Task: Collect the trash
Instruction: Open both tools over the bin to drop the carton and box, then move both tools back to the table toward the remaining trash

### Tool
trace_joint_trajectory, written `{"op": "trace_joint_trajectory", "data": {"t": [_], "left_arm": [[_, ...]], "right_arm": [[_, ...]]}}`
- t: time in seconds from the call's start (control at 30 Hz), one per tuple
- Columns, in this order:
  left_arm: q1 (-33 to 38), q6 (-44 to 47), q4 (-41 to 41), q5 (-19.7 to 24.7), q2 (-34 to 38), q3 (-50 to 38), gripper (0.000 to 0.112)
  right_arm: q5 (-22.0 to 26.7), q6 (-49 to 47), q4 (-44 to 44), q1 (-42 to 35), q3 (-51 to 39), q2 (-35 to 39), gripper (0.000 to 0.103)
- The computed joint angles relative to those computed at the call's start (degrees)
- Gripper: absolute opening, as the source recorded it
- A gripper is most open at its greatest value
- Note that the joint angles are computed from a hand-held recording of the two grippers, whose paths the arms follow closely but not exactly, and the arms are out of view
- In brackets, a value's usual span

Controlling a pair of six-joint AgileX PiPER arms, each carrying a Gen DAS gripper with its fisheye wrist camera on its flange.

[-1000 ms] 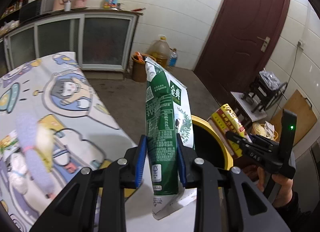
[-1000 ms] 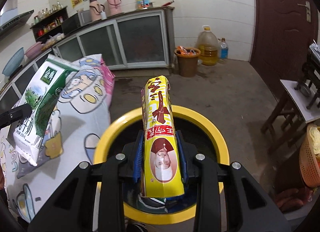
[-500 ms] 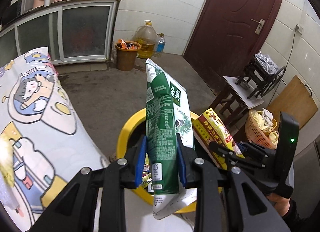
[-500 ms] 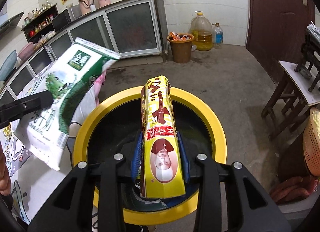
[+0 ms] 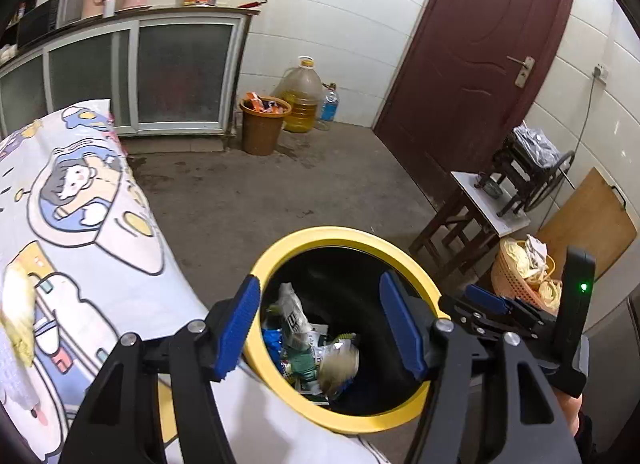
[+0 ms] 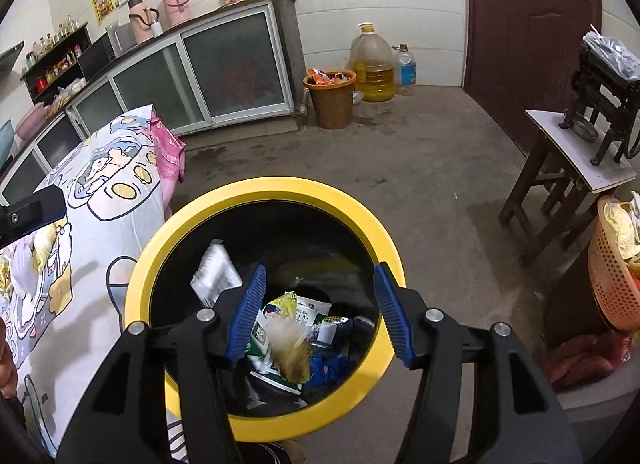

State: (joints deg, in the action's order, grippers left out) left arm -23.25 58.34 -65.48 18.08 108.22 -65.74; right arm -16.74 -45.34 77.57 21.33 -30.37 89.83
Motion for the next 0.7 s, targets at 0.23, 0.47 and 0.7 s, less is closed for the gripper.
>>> {"op": "trace_joint_trajectory", "data": {"t": [0.23, 0.47, 0.7], "left_arm": [[7.02, 13.50, -11.11, 1.45, -7.71, 8.31, 0.059], [23.28, 28.77, -21.52, 5.70, -17.74, 19.35, 0.061], [46.68, 42.12, -23.57, 11.14, -25.23, 27.54, 0.063]], "right_arm": [[-1.40, -5.41, 5.91, 5.10, -1.39, -1.52, 0.054], [-3.76, -6.27, 6.35, 12.94, -6.74, -0.87, 0.054], [-3.86, -4.26, 1.74, 22.50, -19.88, 7.37, 0.054]]}}
